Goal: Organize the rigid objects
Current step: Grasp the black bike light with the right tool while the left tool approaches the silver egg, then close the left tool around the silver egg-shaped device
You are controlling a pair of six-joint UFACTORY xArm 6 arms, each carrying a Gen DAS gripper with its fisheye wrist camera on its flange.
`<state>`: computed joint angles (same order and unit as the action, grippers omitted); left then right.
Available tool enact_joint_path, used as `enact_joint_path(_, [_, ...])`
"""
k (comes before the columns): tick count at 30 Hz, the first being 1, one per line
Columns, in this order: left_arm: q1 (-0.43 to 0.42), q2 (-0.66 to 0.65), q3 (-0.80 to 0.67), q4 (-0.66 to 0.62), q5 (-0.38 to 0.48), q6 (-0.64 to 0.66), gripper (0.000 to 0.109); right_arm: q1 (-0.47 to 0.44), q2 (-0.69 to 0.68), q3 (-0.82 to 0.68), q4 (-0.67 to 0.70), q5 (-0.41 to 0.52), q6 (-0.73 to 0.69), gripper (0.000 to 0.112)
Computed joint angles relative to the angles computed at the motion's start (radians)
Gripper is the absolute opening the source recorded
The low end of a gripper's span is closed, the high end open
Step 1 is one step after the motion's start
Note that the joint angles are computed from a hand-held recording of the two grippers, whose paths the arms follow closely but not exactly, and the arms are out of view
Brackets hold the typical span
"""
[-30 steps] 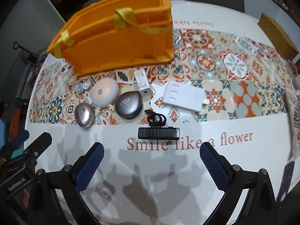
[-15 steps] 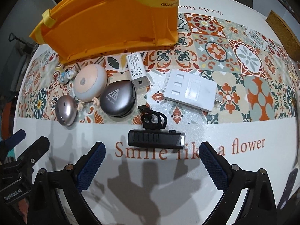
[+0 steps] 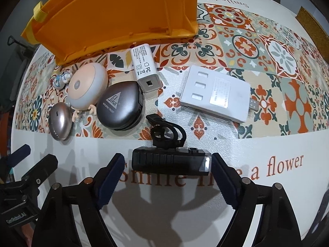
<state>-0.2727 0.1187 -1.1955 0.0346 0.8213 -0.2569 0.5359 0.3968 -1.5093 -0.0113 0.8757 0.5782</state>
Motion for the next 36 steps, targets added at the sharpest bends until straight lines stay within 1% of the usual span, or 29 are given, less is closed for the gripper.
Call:
enact_joint_path(5, [0.002, 0.009, -0.004, -0.004, -0.003, 0.008, 0.103, -0.003, 0.016, -0.014, -0.015, -0.002, 0.014, 0.075])
enact_joint_path(10, [0.007, 0.014, -0.003, -0.015, -0.01, 0.025, 0.103, -0.008, 0.019, -0.012, -0.022, -0.015, 0.009, 0.074])
enact_joint_path(12, [0.011, 0.012, 0.002, -0.026, -0.016, 0.043, 0.103, -0.01, 0.023, -0.02, -0.004, -0.012, 0.001, 0.074])
enact_joint_path(13, [0.013, 0.009, 0.006, -0.032, -0.02, 0.052, 0.103, -0.009, -0.009, 0.022, 0.0, -0.026, 0.004, 0.074])
enact_joint_path(16, [0.018, 0.011, 0.008, -0.036, -0.032, 0.072, 0.103, -0.007, -0.033, 0.044, -0.002, -0.035, 0.01, 0.074])
enact_joint_path(21, [0.024, 0.027, -0.003, -0.037, -0.044, 0.099, 0.103, 0.003, -0.039, 0.036, -0.004, -0.038, 0.013, 0.074])
enact_joint_path(30, [0.027, 0.084, -0.041, -0.025, -0.052, 0.104, 0.097, 0.009, -0.028, 0.018, -0.004, -0.035, 0.024, 0.074])
enact_joint_path(36, [0.029, 0.148, -0.104, -0.003, -0.035, 0.092, 0.09, 0.004, -0.036, 0.031, 0.005, -0.033, 0.02, 0.074])
